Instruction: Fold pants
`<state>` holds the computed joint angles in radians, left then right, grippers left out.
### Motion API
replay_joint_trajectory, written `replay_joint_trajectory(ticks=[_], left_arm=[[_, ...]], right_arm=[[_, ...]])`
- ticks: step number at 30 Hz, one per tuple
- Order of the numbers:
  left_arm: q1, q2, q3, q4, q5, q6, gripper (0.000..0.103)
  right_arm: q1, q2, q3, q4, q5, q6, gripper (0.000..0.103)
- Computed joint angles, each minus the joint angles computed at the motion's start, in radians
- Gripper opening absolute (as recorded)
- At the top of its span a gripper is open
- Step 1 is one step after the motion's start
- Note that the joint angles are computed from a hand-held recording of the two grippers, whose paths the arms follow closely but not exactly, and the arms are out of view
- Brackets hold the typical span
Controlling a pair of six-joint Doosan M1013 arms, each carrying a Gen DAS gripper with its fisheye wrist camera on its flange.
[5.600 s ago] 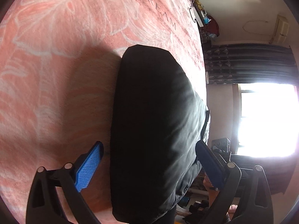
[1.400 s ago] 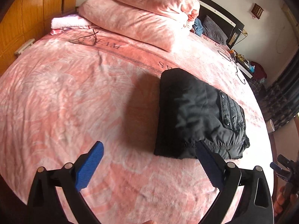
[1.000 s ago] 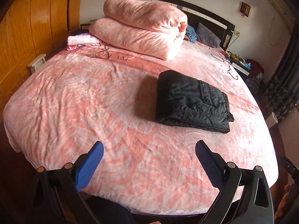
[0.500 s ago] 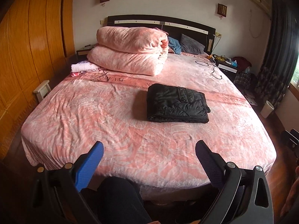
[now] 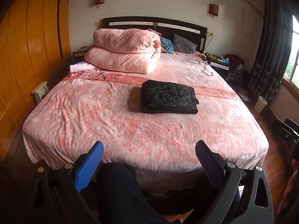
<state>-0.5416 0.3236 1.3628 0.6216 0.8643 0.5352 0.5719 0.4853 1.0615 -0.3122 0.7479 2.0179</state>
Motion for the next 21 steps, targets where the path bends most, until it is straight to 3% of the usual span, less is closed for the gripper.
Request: replay_joint_trajectory(ticks=[8, 17, 21], left_arm=[[-0.009, 0.002, -0.003, 0.052, 0.011, -0.037, 0.099], [-0.004, 0.012, -0.015, 0.070, -0.020, -0.034, 0.099], [-0.014, 0.014, -0.010, 0.151, -0.003, -0.123, 0.099]], right_arm=[[0.006, 0.005, -0.004, -0.047, -0.001, 0.038, 0.100], [-0.003, 0.039, -0.045, -0.007, 0.028, 0.009, 0.100], [-0.005, 0.051, -0.058, 0.017, 0.035, -0.005, 0.100]])
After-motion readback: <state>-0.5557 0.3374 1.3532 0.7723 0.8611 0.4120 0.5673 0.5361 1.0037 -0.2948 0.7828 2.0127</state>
